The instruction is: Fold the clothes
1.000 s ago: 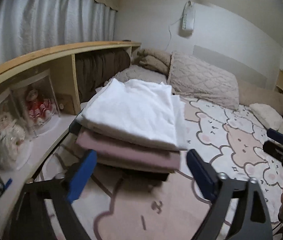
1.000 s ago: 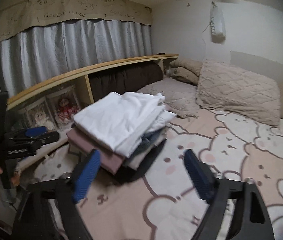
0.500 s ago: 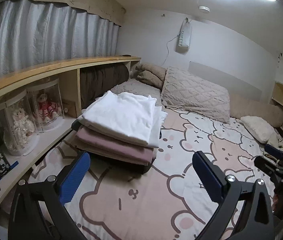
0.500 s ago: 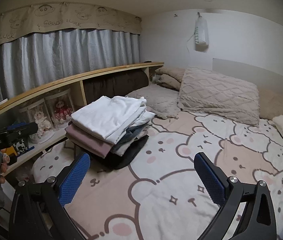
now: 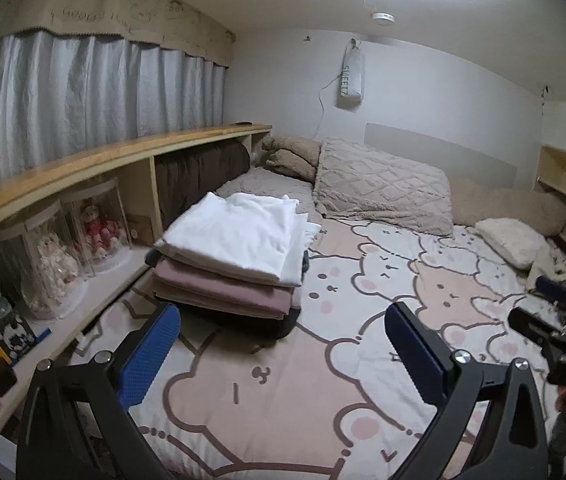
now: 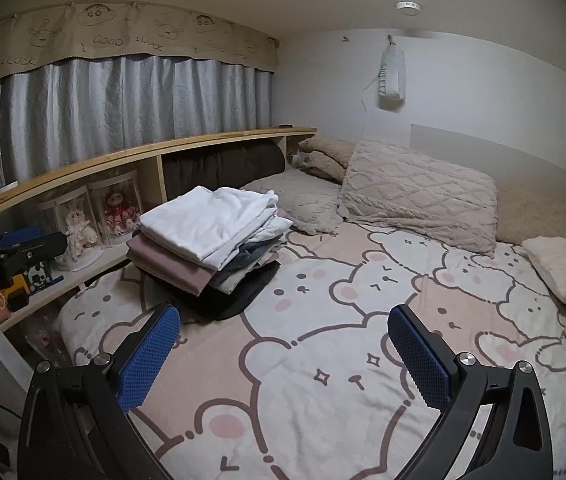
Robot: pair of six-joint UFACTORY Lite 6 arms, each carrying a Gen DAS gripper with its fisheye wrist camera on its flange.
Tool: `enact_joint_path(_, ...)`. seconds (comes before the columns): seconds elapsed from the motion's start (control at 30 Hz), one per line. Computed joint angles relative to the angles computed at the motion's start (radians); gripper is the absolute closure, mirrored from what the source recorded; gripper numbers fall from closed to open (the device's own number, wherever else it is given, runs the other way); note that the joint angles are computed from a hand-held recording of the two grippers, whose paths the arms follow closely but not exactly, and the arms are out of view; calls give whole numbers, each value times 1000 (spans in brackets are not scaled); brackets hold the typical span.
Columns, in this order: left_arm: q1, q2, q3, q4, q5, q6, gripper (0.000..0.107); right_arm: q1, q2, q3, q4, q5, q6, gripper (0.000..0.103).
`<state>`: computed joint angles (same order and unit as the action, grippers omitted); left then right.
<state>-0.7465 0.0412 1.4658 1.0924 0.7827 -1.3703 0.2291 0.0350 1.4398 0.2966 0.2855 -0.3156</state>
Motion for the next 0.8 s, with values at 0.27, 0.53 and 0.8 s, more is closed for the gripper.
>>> enact_joint_path(0.27, -61, 21, 17, 22, 34, -14, 4, -43, -69, -70, 3, -8, -8, 0)
enact_joint_path(0.53, -97, 67, 73, 27, 50, -4, 4, -74, -100, -89, -14, -1, 15, 0)
enact_joint_path(0.8, -111, 102, 113, 22, 61, 17, 4, -77, -114, -102, -21, -1, 12, 0)
